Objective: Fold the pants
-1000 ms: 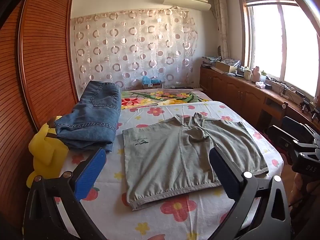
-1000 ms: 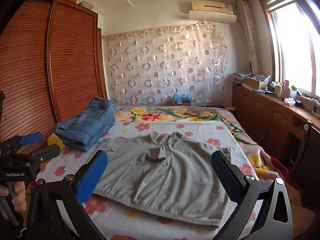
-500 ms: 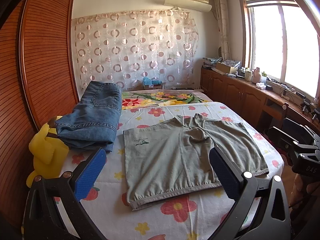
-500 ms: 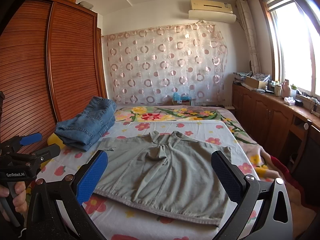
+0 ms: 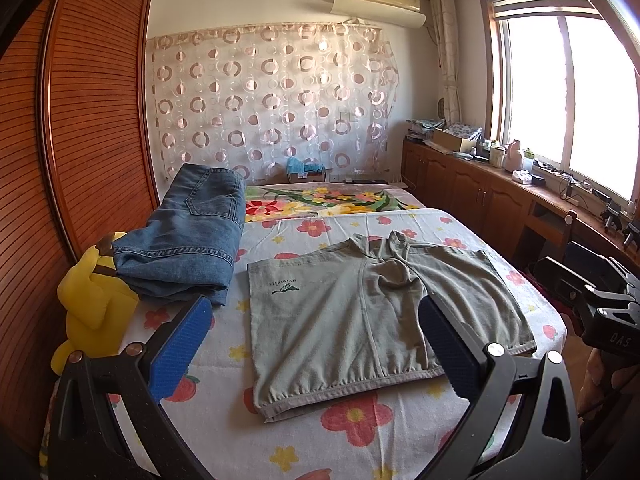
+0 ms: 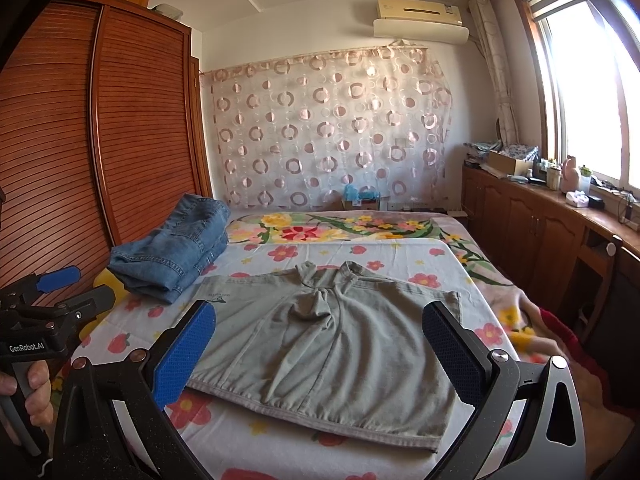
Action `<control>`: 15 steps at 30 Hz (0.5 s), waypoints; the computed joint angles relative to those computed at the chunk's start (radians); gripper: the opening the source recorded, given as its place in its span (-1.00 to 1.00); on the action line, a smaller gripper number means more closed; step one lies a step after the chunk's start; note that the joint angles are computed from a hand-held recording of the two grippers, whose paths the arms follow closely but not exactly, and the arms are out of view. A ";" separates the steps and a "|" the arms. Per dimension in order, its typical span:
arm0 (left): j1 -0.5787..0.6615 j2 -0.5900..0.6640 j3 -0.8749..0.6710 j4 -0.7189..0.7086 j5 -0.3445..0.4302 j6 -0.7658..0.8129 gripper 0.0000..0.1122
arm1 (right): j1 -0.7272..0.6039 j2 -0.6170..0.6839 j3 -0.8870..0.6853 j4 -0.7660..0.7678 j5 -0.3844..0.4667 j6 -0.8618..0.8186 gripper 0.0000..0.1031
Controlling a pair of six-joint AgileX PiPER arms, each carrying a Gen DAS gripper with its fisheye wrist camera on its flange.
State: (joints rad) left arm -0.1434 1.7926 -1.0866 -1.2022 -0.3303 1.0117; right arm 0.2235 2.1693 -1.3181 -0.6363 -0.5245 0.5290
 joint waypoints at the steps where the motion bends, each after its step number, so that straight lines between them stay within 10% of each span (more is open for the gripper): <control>1: 0.001 -0.001 0.001 0.003 0.001 -0.003 0.84 | -0.001 0.000 0.000 -0.001 -0.001 0.001 1.00; 15: 0.003 -0.002 0.003 0.014 0.003 -0.014 0.84 | -0.003 -0.002 0.002 -0.011 -0.003 0.009 1.00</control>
State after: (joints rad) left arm -0.1406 1.7905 -1.0834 -1.1887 -0.3271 0.9976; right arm 0.2202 2.1670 -1.3160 -0.6471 -0.5272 0.5380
